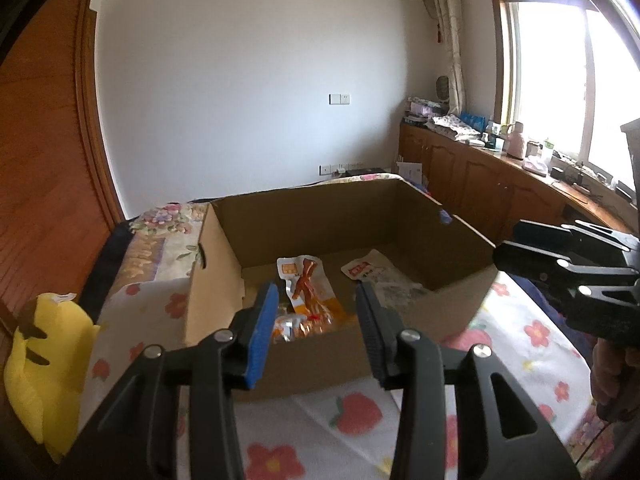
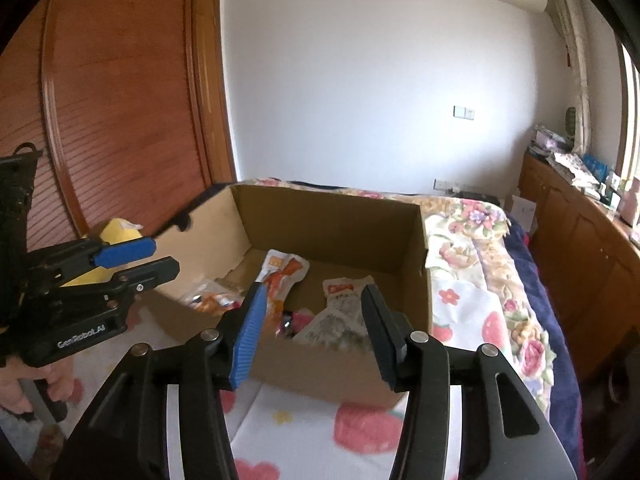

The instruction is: Organize snacks

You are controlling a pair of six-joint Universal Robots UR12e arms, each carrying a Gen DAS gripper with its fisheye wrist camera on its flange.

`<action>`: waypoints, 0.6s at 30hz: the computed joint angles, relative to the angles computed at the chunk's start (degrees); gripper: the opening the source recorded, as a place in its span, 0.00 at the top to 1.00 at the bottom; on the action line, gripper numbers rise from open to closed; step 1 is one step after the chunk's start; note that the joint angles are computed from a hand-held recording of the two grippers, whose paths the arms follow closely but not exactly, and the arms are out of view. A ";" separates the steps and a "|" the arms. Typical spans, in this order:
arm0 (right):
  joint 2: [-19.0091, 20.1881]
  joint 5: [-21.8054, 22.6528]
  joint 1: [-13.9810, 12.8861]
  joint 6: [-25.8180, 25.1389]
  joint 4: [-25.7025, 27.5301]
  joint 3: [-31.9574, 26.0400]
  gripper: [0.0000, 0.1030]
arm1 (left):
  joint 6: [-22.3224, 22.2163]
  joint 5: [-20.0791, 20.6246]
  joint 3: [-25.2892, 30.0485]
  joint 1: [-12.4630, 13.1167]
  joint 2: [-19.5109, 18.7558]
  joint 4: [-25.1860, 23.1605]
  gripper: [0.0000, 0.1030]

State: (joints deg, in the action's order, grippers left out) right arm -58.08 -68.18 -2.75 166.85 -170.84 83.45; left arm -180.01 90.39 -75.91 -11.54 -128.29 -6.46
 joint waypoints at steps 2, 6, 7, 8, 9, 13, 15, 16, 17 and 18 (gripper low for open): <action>-2.29 0.19 -0.16 -0.03 -1.26 3.45 0.49 | 0.02 0.65 -2.62 -0.28 1.57 1.56 0.61; -5.94 0.07 -0.25 -0.20 -3.64 9.23 0.49 | -0.25 1.29 -8.23 -0.82 4.77 4.43 0.61; -6.52 0.07 -0.27 -0.15 -4.03 10.15 0.49 | -0.30 1.59 -9.62 -0.98 5.57 5.06 0.61; -7.33 0.24 -0.35 -0.06 -4.61 11.48 0.49 | -0.30 1.79 -10.62 -1.06 6.12 5.54 0.61; -8.09 0.37 -0.43 0.14 -5.36 12.83 0.49 | -0.38 2.16 -12.05 -1.24 6.94 6.06 0.60; -10.06 0.22 -0.63 1.48 -7.84 16.66 0.46 | -0.88 4.08 -15.86 -1.90 9.05 7.32 0.58; -10.72 -0.86 -0.56 1.87 -8.97 18.20 0.43 | -1.23 5.42 -18.03 -2.36 10.14 8.11 0.57; -11.12 -1.40 -0.52 1.98 -9.63 19.10 0.41 | -1.42 5.74 -19.08 -2.56 10.69 8.38 0.57; -11.53 -1.60 -0.59 2.41 -10.44 20.15 0.41 | -1.49 6.01 -19.73 -2.71 10.99 8.60 0.57; -11.75 -1.52 -0.68 2.63 -10.60 20.54 0.39 | -1.72 6.82 -20.82 -3.01 11.49 9.14 0.57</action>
State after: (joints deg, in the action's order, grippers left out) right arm -69.83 -69.70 -3.42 169.48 -181.44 103.99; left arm -181.73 97.21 -96.73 -14.55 -116.80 2.68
